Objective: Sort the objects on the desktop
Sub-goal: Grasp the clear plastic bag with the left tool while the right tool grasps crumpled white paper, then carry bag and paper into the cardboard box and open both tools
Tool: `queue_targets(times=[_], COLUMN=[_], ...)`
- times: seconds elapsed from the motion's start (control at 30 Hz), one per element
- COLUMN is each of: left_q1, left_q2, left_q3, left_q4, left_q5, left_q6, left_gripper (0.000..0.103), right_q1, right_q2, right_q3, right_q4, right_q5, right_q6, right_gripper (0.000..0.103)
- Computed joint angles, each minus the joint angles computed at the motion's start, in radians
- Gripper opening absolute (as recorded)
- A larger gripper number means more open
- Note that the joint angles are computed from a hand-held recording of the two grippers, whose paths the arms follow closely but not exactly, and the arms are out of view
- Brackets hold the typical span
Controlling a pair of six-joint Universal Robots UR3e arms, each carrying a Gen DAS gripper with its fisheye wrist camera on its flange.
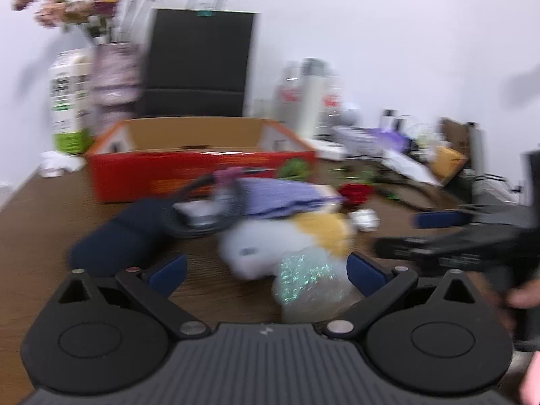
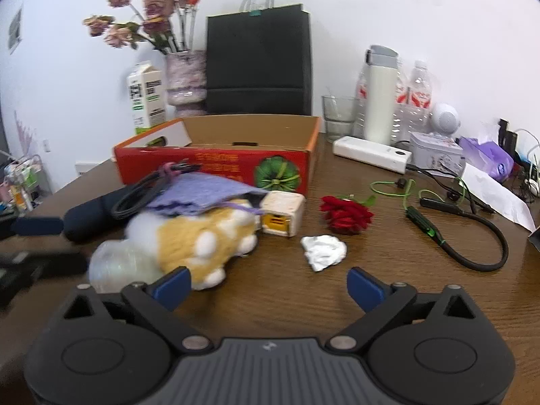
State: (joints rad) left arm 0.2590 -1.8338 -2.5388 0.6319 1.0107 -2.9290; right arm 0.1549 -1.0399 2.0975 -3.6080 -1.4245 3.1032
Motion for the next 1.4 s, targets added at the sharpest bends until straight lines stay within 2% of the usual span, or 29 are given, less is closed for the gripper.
queue_targets(times=[0.1, 0.17, 0.2, 0.23, 0.27, 0.3, 0.33, 0.4, 0.43, 0.53, 0.63, 0.67, 0.77, 0.9, 1.0, 1.07, 1.17, 1.27, 1.33, 1.4], left_q1=[-0.123, -0.185, -0.194, -0.190, -0.185, -0.175, -0.171, -0.189, -0.220, -0.330, -0.360, -0.367, -0.352, -0.345, -0.296, -0.270, -0.179, -0.060, 0.006, 0.005], left_q2=[-0.111, -0.127, -0.124, -0.114, -0.103, -0.093, -0.084, -0.068, -0.075, -0.142, -0.163, -0.166, -0.152, -0.098, 0.022, 0.119, 0.259, 0.390, 0.392, 0.314], left_q3=[0.068, 0.134, 0.147, 0.143, 0.131, 0.112, 0.105, 0.106, 0.124, 0.181, 0.176, 0.168, 0.104, -0.009, -0.097, -0.121, -0.135, -0.091, -0.002, 0.150], left_q4=[0.098, 0.026, 0.006, -0.002, -0.003, 0.010, 0.007, -0.029, -0.050, -0.036, -0.009, 0.010, 0.086, 0.225, 0.242, 0.192, 0.091, -0.062, -0.126, -0.162], left_q5=[0.123, 0.214, 0.223, 0.213, 0.197, 0.170, 0.145, 0.131, 0.159, 0.292, 0.315, 0.321, 0.274, 0.299, 0.282, 0.299, 0.252, 0.153, 0.092, 0.139], left_q6=[-0.066, -0.086, -0.099, -0.108, -0.116, -0.118, -0.119, -0.110, -0.104, -0.096, -0.099, -0.101, -0.103, -0.135, -0.142, -0.144, -0.138, -0.088, -0.069, -0.058], left_gripper=[0.101, 0.084, 0.079, 0.069, 0.063, 0.063, 0.065, 0.067, 0.066, 0.063, 0.035, 0.031, 0.027, 0.025, 0.025, 0.025, 0.025, 0.025, 0.025, 0.025], right_q1=[-0.011, -0.018, -0.018, -0.024, -0.029, -0.034, -0.043, -0.051, -0.050, -0.044, -0.069, -0.080, -0.108, -0.084, -0.087, -0.072, -0.045, -0.037, -0.033, -0.031], right_q2=[0.058, 0.106, 0.129, 0.155, 0.174, 0.185, 0.198, 0.215, 0.218, 0.186, 0.110, 0.078, -0.012, -0.117, -0.215, -0.260, -0.276, -0.293, -0.293, -0.260], right_q3=[-0.092, -0.186, -0.229, -0.265, -0.302, -0.329, -0.349, -0.379, -0.378, -0.311, -0.148, -0.087, 0.113, 0.282, 0.361, 0.376, 0.360, 0.297, 0.207, 0.074], right_q4=[0.042, 0.114, 0.143, 0.153, 0.183, 0.212, 0.223, 0.249, 0.243, 0.194, 0.082, 0.051, -0.076, -0.184, -0.205, -0.210, -0.233, -0.186, -0.117, -0.042], right_q5=[-0.046, -0.071, -0.081, -0.075, -0.074, -0.069, -0.053, -0.040, -0.040, -0.047, -0.007, 0.012, 0.085, 0.051, 0.077, 0.081, 0.069, 0.092, 0.105, 0.103], right_q6=[0.029, 0.036, 0.033, 0.034, 0.044, 0.052, 0.055, 0.063, 0.060, 0.036, 0.050, 0.058, 0.043, -0.002, -0.007, -0.004, 0.017, 0.028, 0.010, -0.004], right_gripper=[0.097, 0.094, 0.089, 0.084, 0.075, 0.063, 0.058, 0.029, 0.025, 0.025, 0.025, 0.025, 0.025, 0.025, 0.025, 0.025, 0.025, 0.025, 0.025, 0.027])
